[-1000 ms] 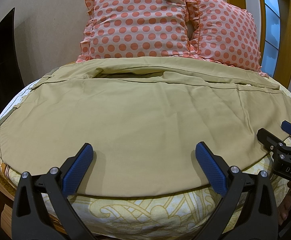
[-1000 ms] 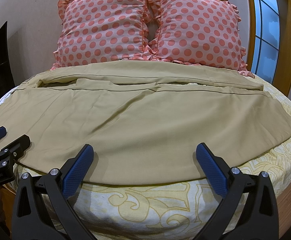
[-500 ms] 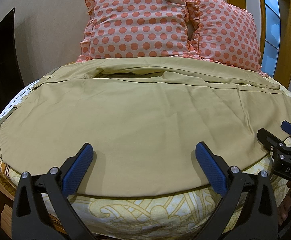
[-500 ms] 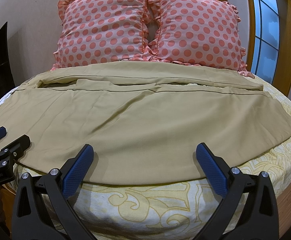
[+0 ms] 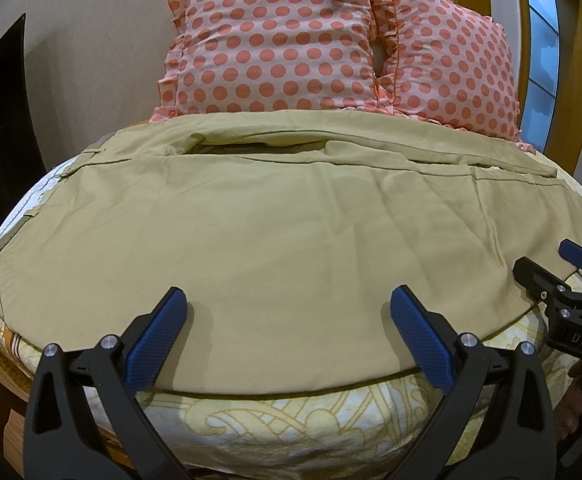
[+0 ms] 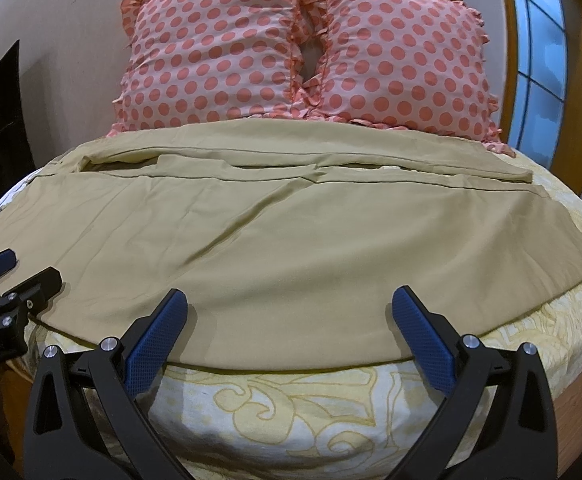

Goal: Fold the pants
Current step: 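Reach the right tool to the trouser hem and close on it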

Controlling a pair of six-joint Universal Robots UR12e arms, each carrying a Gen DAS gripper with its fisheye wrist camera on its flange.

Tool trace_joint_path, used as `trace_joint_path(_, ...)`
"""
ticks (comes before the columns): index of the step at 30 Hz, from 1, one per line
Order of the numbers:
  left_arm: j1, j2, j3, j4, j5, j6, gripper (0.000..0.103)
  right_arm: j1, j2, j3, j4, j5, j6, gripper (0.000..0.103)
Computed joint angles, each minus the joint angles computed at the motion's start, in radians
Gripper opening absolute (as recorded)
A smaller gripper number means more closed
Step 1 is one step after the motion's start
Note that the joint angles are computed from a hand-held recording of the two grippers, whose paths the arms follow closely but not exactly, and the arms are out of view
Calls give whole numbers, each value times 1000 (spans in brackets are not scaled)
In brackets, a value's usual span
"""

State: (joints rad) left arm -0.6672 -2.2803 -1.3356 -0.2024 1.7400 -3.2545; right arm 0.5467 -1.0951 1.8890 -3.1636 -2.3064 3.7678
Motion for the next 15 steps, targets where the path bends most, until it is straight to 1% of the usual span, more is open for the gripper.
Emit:
trace_joint_path(2,3,4,5,-5,14,-7,101,-20,-31,14,44,51,16,102)
trace_joint_path(3,6,5,10,-2,19,-9,101,-33,-48,27,35,60,32,102)
trace_joint_path(4,8,6,19,2,28,-13,101,-47,-64,37,20,61,41,102)
trace_joint_path(6,14,1,53,-10,49,-23,101,-75,-93,42,28,49,52,102)
trace_joint_path(8,18,-7,86,-23,64,-32,101,-133,-133,32,95,32,88,102)
trace_joint_path(9,20,-18,115,-31,73,-36,101,-158,-143,25,123,39,102,102)
trace_joint_path(10,21,-25,134,-38,82,-37,101,-191,-153,11,172,50,131,102)
trace_joint_path(11,21,-37,162,-52,97,-40,101,-238,-161,-10,244,76,182,102)
trace_joint_path(12,22,-48,188,-69,106,-45,101,-275,-162,-26,289,104,217,101)
trace_joint_path(13,23,-54,204,-82,105,-52,101,-324,-158,-55,357,138,269,94)
trace_joint_path(14,26,-60,221,-96,99,-62,101,-358,-152,-75,405,164,308,88)
trace_joint_path(15,29,-69,242,-114,83,-76,101,-388,-143,-96,445,187,345,78)
